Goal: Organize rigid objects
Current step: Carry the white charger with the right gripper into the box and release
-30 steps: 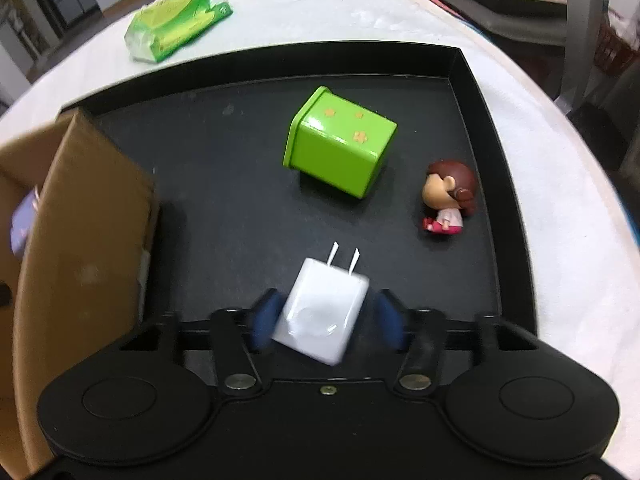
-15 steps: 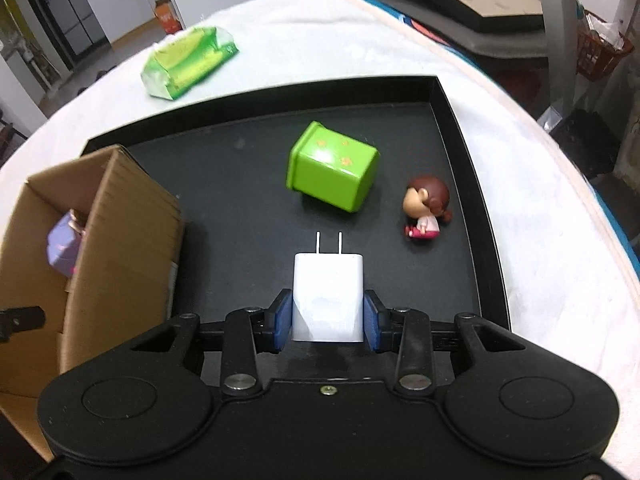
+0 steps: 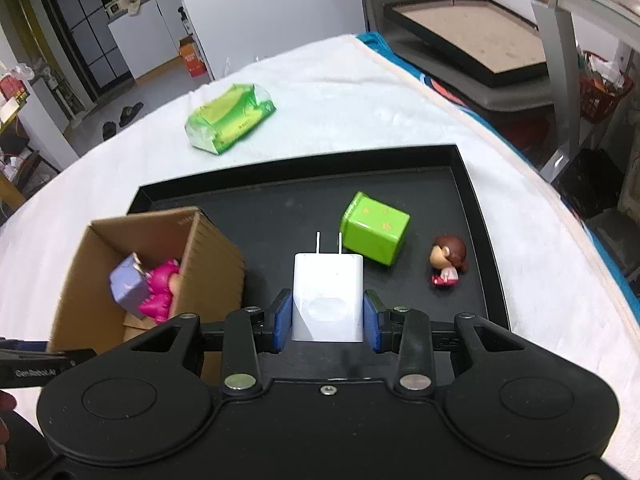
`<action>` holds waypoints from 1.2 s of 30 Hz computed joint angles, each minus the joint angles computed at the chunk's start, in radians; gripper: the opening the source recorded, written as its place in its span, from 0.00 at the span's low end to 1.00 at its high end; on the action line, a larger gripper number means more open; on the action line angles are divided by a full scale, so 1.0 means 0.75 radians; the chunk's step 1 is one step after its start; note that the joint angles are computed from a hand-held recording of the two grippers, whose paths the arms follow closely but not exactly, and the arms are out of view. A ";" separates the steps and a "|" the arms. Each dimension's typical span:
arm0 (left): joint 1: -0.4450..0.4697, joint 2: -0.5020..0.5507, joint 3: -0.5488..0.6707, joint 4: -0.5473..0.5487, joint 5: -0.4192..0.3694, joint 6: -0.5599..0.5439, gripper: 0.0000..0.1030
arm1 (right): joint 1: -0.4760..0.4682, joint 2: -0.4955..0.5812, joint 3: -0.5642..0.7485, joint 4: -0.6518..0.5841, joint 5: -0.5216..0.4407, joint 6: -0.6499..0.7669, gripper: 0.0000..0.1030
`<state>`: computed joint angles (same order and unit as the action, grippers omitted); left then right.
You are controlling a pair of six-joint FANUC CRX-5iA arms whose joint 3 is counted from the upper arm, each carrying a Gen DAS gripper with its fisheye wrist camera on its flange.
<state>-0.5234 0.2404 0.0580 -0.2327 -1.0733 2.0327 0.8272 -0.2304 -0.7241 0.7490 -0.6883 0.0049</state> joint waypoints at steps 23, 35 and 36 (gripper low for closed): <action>0.090 -0.117 -0.167 0.135 0.126 -0.103 0.55 | 0.145 0.018 0.070 0.235 0.037 -0.088 0.35; 0.124 -0.133 -0.240 0.240 0.218 -0.202 0.39 | 0.186 0.138 0.174 0.159 0.080 0.039 0.35; 0.128 -0.135 -0.248 0.251 0.227 -0.208 0.34 | 0.189 0.151 0.186 0.143 0.079 0.052 0.35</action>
<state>-0.4270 0.1395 -0.1283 -0.0446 -0.9029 1.8766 0.9688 -0.1174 -0.5845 0.8563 -0.6293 0.0442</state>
